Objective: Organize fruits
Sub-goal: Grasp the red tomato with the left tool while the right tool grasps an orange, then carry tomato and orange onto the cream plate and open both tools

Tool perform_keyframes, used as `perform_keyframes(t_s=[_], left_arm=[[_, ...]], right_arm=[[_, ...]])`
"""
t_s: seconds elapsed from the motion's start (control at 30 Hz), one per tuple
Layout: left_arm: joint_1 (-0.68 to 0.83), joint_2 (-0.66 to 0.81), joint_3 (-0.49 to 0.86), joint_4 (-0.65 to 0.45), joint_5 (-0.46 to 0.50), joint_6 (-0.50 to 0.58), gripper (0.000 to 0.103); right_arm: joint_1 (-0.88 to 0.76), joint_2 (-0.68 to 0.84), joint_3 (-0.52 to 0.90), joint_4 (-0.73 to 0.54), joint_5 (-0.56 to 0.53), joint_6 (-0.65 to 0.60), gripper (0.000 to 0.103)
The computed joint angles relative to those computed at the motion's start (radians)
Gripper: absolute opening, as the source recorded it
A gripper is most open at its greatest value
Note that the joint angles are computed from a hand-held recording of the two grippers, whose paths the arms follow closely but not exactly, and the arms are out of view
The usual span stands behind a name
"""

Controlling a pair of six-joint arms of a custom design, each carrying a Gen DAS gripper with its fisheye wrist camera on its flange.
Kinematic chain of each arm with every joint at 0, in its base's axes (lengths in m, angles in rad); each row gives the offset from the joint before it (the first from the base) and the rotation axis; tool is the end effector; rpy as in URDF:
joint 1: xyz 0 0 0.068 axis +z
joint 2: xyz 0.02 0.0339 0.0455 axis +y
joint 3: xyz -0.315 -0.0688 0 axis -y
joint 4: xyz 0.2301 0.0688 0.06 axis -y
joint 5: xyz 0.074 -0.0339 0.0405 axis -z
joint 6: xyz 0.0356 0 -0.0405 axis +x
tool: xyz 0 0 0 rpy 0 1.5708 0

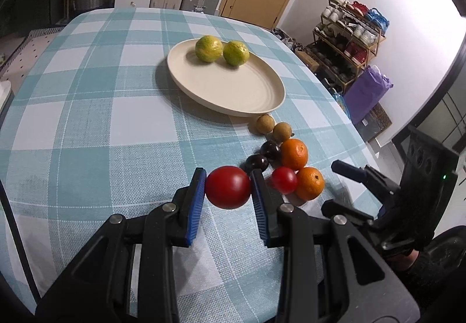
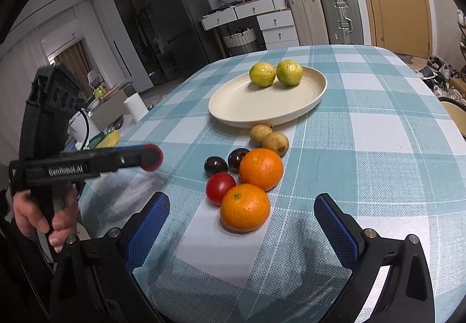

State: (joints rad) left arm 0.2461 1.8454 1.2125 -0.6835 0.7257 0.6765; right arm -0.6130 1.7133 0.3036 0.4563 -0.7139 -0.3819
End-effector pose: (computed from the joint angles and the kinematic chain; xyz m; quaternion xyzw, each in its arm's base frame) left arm 0.3469 0.0628 0.2316 0.2420 0.8963 -0.2625 0.2629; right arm 0.1928 -0.1071 0.1255 -0.0025 0.8990 0.1567 0.4090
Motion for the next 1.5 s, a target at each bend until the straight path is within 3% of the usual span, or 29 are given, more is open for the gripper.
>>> perform_keyframes(t_s=[0.17, 0.27, 0.33, 0.47, 0.6, 1.1, 1.37, 1.5], left_arm=[[0.005, 0.0, -0.006, 0.001, -0.003, 0.0, 0.028], [0.005, -0.001, -0.007, 0.0, -0.005, 0.002, 0.028], [0.004, -0.001, -0.007, 0.0, -0.005, 0.002, 0.028], [0.003, -0.002, -0.009, 0.0, -0.006, 0.0, 0.028], [-0.009, -0.003, -0.013, 0.007, -0.015, -0.016, 0.028], [-0.05, 0.033, 0.057, 0.033, -0.015, -0.093, 0.028], [-0.086, 0.108, 0.203, 0.039, -0.009, -0.198, 0.028], [-0.114, 0.161, 0.305, 0.025, -0.016, -0.252, 0.028]], right_arm=[[0.012, 0.048, 0.002, 0.021, 0.009, -0.004, 0.094], [0.023, 0.065, 0.007, 0.025, 0.023, 0.001, 0.079], [0.034, 0.075, 0.01, 0.03, 0.039, 0.006, 0.075], [0.04, 0.083, 0.018, 0.006, 0.029, -0.019, 0.051], [0.022, 0.078, 0.01, 0.006, 0.008, -0.048, 0.04], [-0.074, 0.02, 0.044, -0.092, -0.126, -0.083, 0.039], [-0.085, 0.001, 0.133, -0.138, -0.204, -0.012, 0.039], [-0.048, 0.019, 0.209, -0.133, -0.192, 0.052, 0.039]])
